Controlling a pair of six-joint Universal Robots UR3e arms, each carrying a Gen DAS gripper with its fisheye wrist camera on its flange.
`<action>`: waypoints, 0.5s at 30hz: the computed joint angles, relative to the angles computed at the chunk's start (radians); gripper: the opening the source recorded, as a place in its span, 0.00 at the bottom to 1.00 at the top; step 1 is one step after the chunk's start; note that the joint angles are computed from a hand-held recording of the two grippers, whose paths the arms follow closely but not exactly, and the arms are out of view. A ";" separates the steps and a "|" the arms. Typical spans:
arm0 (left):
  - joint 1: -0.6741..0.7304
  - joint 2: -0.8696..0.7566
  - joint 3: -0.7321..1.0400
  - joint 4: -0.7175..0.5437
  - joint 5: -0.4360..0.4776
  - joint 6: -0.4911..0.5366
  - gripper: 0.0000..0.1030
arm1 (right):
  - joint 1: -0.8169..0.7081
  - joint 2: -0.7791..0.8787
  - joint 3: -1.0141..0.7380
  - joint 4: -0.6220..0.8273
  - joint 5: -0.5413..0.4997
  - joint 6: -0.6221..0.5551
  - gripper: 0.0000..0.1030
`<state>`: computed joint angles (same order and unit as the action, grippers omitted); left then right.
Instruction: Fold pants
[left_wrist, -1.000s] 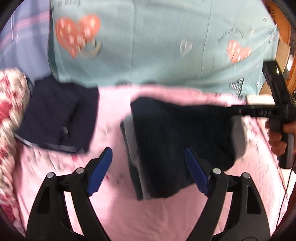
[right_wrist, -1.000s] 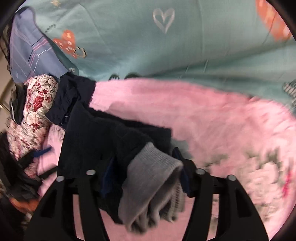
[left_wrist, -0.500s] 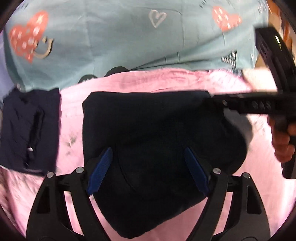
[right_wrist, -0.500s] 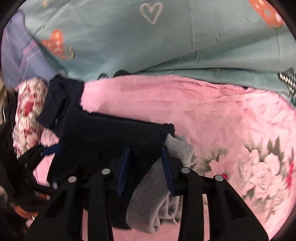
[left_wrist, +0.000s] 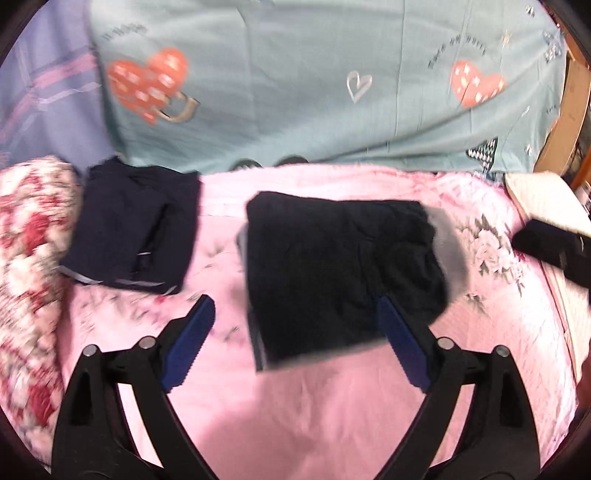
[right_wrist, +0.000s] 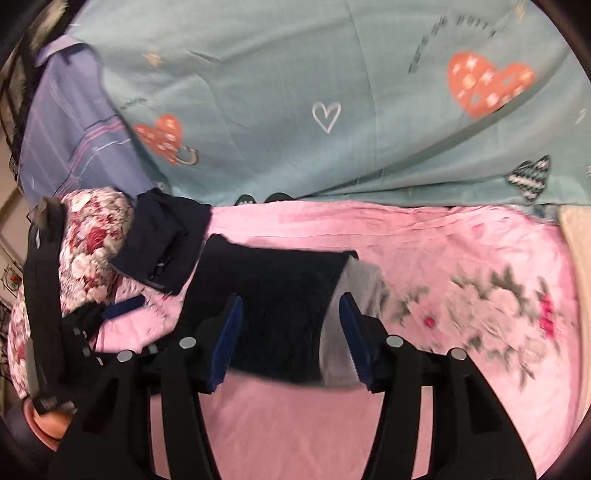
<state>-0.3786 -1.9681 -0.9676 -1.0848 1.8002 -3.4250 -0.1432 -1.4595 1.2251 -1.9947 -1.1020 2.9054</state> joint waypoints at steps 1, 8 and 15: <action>-0.027 0.057 -0.044 -0.001 0.030 -0.020 0.95 | 0.001 -0.064 0.058 -0.010 -0.013 -0.005 0.69; -0.207 0.295 -0.197 -0.095 0.208 -0.161 0.98 | -0.053 -0.504 0.393 0.089 -0.070 -0.104 0.98; -0.307 0.424 -0.260 -0.240 0.256 -0.328 0.98 | -0.160 -0.758 0.522 0.262 -0.001 -0.223 0.98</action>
